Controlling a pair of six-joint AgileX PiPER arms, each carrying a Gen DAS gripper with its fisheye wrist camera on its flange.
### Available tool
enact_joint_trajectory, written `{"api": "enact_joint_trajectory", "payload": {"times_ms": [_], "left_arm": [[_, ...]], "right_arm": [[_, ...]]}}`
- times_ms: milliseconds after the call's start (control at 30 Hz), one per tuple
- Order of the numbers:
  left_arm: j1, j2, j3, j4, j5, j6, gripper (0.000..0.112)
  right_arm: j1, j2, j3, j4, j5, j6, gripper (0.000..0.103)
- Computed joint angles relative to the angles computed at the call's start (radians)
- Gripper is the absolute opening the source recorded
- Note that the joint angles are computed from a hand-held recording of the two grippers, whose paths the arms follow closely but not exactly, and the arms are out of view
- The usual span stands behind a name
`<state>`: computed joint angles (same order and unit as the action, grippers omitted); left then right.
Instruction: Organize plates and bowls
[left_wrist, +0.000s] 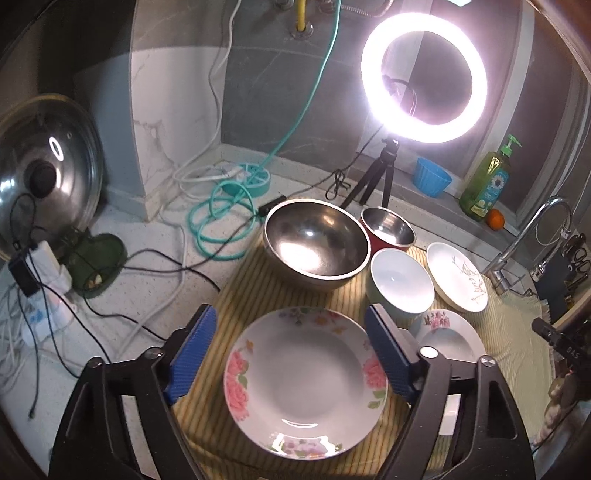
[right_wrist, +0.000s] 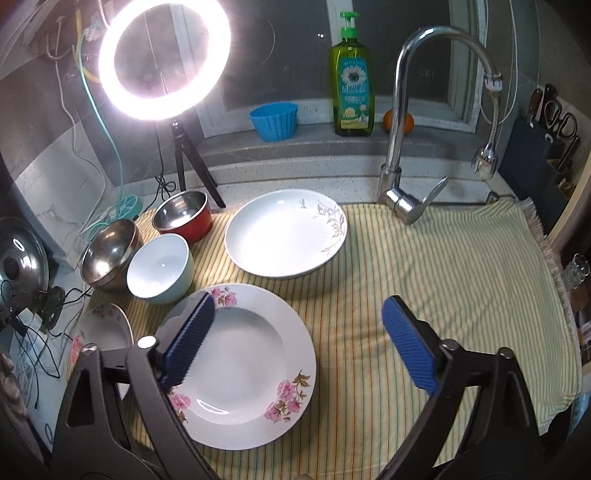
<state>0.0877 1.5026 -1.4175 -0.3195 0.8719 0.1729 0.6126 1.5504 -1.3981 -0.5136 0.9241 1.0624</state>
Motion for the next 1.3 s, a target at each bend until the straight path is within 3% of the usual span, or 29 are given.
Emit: {"api": "enact_joint_trajectory", "payload": {"times_ms": [167,333,400,467,633,867,1300], "left_arm": [[-0.014,0.040,0.008,-0.087,0.055,0.061,0.054],[-0.077,0.094,0.008,-0.156,0.097,0.105,0.043],[-0.106,0.112,0.008,-0.174,0.099,0.120,0.040],[-0.141,0.143,-0.006,-0.189,0.108,0.135,0.027],[-0.186,0.220,-0.057,-0.217,0.150,0.155,0.021],[-0.224,0.304,-0.116,-0.216,0.177,0.141,0.020],[-0.277,0.382,-0.198,-0.153,0.196,0.088,0.017]], "right_arm": [[-0.059,-0.003,0.061,0.133,-0.072,-0.084,0.077],[-0.146,-0.003,0.139,0.344,-0.154,-0.223,0.059],[-0.178,-0.008,0.177,0.422,-0.187,-0.262,0.057],[-0.209,-0.010,0.213,0.499,-0.220,-0.314,0.057],[-0.256,0.001,0.252,0.613,-0.255,-0.408,0.043],[-0.300,0.026,0.272,0.740,-0.284,-0.549,0.035],[-0.347,0.090,0.269,0.912,-0.293,-0.738,0.032]]}}
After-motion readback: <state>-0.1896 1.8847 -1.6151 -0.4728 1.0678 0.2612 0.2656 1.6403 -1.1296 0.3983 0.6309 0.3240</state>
